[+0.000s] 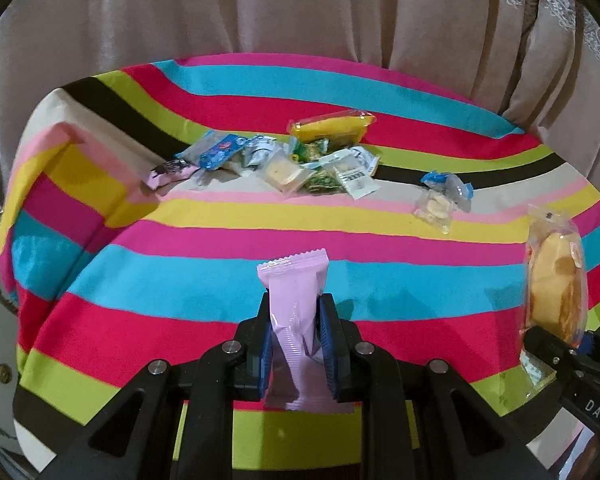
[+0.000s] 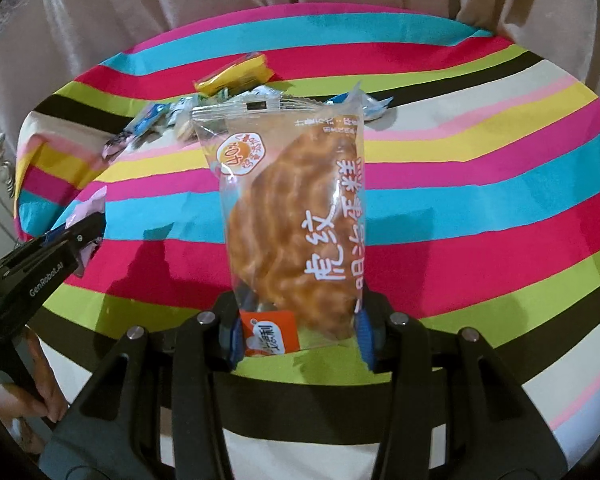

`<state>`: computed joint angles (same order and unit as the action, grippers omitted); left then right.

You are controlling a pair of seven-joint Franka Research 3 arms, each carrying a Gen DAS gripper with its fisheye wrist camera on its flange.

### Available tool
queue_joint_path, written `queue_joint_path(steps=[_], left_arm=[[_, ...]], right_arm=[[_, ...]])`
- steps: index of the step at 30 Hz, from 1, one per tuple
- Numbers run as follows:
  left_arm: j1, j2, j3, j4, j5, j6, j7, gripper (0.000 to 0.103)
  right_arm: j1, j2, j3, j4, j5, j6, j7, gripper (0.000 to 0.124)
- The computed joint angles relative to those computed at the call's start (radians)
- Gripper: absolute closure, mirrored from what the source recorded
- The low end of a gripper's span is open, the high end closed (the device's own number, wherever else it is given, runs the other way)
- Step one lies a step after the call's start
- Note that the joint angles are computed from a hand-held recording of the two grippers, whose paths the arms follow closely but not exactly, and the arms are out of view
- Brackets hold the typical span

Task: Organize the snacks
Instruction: 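Lift both held snacks and carry them away from the table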

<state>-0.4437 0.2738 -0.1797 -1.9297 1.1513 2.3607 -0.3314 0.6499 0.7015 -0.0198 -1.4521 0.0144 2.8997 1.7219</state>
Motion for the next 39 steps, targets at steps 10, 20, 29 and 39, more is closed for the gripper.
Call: queue_joint_path(steps=[10,20,29,39], left_arm=[[-0.015,0.072,0.028,0.087,0.003,0.047,0.045,0.081],[-0.030,-0.041,0.001,-0.031,-0.006,-0.053,0.005,0.081],[-0.061,-0.194,-0.102,-0.051,0.135,-0.235,-0.036,0.081],[-0.126,-0.278,-0.210,-0.017,0.266,-0.347,0.014,0.081]], right_arm=[[0.072,-0.031,-0.106,-0.027,-0.108,0.024,0.089,0.076],[-0.008,-0.048,0.028,-0.063,-0.026,0.028,-0.003,0.076],[0.049,-0.344,-0.014,-0.437,0.032,0.422,-0.111,0.076],[0.260,-0.659,-0.117,-0.753,0.365,0.740,-0.423,0.076]])
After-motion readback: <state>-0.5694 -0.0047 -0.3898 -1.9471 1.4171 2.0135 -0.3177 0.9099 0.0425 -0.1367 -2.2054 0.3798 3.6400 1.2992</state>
